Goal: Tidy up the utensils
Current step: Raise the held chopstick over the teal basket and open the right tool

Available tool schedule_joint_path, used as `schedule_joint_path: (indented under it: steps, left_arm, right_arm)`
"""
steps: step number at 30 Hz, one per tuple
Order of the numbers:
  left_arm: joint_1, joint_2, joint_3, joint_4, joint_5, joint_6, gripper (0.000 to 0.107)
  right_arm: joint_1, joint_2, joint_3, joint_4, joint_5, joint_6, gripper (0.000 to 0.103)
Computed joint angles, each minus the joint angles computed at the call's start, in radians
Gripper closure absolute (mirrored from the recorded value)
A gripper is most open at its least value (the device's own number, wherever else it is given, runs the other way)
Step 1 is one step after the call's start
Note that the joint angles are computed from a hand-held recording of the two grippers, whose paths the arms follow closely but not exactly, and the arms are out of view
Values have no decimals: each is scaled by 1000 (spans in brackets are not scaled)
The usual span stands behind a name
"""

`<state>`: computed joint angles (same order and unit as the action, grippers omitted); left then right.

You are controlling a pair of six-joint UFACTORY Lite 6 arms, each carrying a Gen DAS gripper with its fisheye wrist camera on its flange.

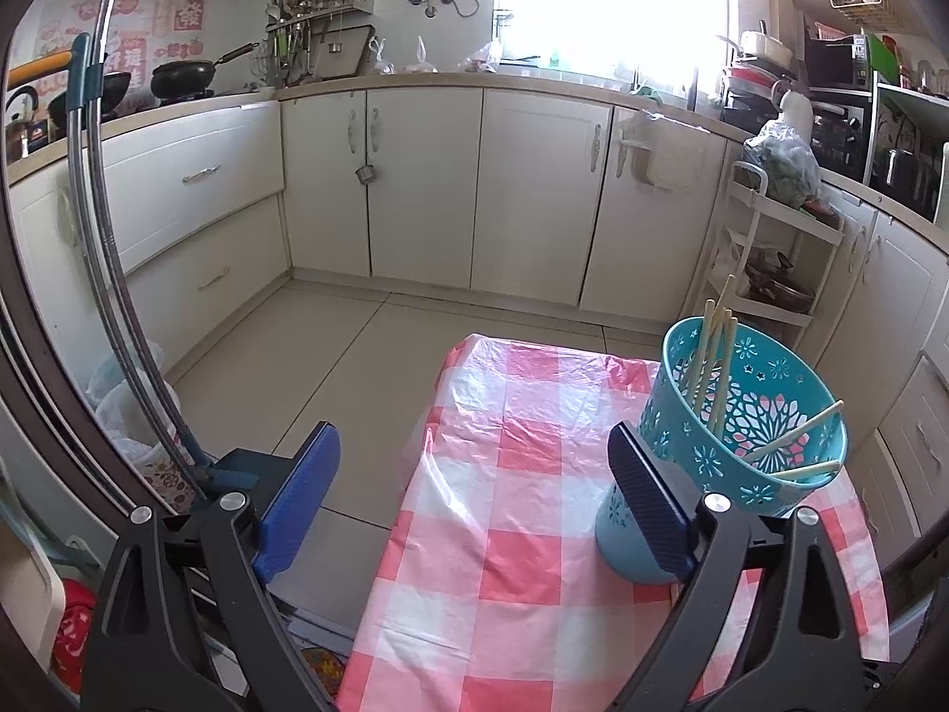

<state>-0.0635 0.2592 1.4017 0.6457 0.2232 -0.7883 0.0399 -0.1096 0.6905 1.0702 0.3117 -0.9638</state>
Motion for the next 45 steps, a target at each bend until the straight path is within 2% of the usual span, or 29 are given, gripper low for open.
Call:
schedule_joint_path:
  steps: [9,13,17,21,27,30,32,36,40,45]
  left_arm:
    - [-10,14,5,35,18,-24,16]
    - [-7,23,12,5,29,8,15]
    - [2,29,18,-68,34,67,15]
    - [8,29,17,-79,32,69,14]
    - [17,41,37,-137,38,117,14]
    - [22,51,51,-181,42,151,14]
    - [27,58,61,-223,43,186,13]
    - [38,74,81,-295,47,247,13]
    - [42,80,89,-324,49,269,13]
    - [42,76,77,-278,45,223,13]
  right_arm:
    - [-100,-138,33,100,254,-31,98]
    - [-120,-135,148,157,342,-10,98]
    - [-91,-48,345,222,371,6,98]
    - [-39,107,593,276,332,41,98]
    - [73,405,1002,283,115,99,98]
    - [120,549,1175,156,2,211,97]
    - [147,640,1275,-33,-52,373,97]
    - [158,742,1361,-267,-55,588,97]
    - [160,700,1254,-204,-64,497,97]
    - [174,583,1091,-164,-66,384,96]
